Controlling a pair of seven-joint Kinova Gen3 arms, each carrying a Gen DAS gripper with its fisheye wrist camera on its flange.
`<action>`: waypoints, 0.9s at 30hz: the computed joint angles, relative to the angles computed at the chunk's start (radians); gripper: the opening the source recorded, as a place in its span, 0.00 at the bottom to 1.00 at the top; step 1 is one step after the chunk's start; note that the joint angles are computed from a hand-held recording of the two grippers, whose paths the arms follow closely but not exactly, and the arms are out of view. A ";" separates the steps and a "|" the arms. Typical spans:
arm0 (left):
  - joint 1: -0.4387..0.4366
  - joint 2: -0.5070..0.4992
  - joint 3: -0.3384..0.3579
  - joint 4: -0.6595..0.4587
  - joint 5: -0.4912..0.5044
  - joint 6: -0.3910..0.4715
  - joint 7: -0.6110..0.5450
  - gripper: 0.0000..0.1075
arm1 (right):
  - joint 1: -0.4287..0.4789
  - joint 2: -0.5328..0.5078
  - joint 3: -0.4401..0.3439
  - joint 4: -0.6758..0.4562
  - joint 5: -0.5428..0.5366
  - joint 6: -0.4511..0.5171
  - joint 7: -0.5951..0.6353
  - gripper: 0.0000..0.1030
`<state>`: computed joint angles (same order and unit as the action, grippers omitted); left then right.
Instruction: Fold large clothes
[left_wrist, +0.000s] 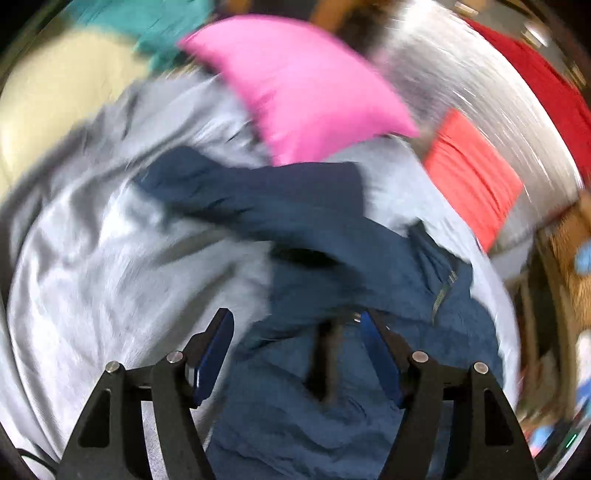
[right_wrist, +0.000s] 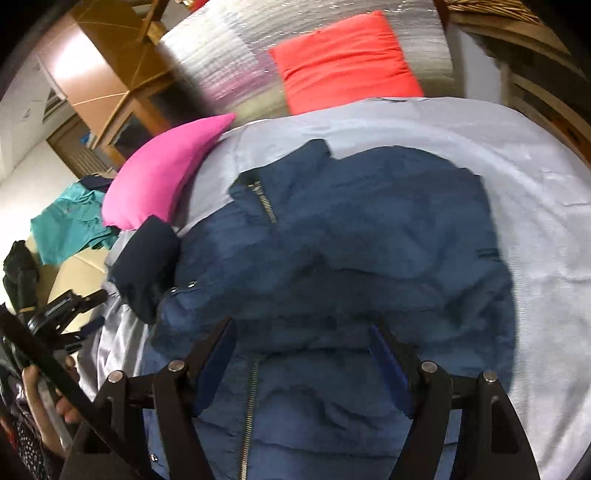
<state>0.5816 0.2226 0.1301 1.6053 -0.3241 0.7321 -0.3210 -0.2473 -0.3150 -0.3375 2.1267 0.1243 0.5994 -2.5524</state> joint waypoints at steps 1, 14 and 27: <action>-0.019 -0.006 -0.014 0.022 0.037 -0.010 0.009 0.67 | 0.021 0.015 -0.046 -0.004 0.035 -0.002 -0.041 0.75; -0.223 0.013 -0.120 0.131 0.412 -0.260 -0.223 0.67 | -0.011 0.072 -0.247 -0.060 0.382 0.038 -0.326 0.75; -0.269 0.103 -0.097 0.038 0.249 -0.194 -0.061 0.07 | -0.178 0.196 0.031 -0.038 0.231 -0.064 -0.170 0.50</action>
<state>0.3123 0.3256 0.0328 1.6431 -0.0754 0.5377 -0.3818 -0.4253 -0.1192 -0.3062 2.0885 0.3554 0.5352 -2.7223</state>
